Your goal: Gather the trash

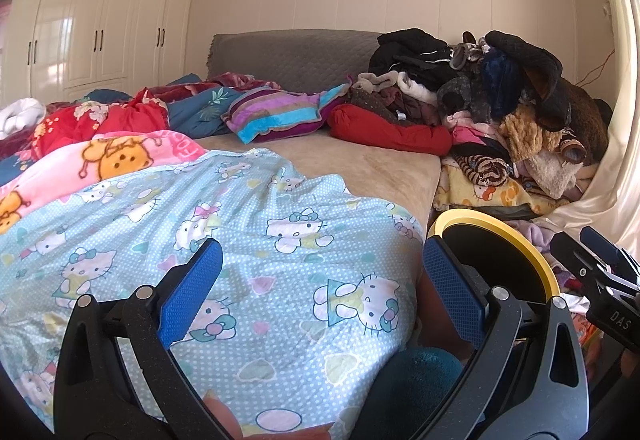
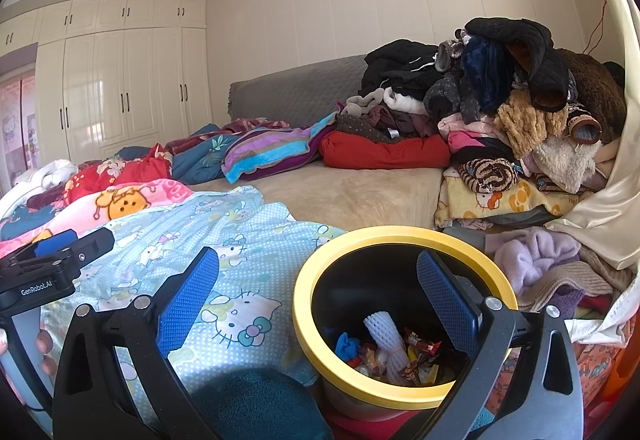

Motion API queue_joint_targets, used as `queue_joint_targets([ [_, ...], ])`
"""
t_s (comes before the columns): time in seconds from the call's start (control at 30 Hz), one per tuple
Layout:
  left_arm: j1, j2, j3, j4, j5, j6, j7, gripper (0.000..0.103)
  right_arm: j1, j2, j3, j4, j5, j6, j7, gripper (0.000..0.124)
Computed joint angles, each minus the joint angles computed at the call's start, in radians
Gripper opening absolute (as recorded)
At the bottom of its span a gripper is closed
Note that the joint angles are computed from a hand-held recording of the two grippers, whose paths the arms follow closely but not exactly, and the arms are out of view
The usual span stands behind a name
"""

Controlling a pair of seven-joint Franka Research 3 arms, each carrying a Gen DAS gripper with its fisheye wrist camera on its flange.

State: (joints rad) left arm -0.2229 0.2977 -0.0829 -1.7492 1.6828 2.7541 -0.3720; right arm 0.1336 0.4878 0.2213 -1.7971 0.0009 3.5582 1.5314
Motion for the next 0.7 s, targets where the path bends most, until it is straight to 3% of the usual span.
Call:
queue_joint_targets([
  [0.4,-0.002,-0.001,0.0,-0.004,-0.011,-0.006,0.012,0.092,-0.006,0.005,0.007,0.004,-0.014,0.0,0.005,0.097],
  [0.6,0.011,-0.004,0.006,-0.025,-0.041,0.012,0.011,0.092,-0.043,0.022,0.056,0.03,-0.08,-0.011,0.032,0.097],
  [0.7,0.023,-0.033,0.01,-0.069,-0.118,-0.025,0.034,0.092,-0.054,0.05,0.099,0.084,-0.123,-0.038,0.042,0.097],
])
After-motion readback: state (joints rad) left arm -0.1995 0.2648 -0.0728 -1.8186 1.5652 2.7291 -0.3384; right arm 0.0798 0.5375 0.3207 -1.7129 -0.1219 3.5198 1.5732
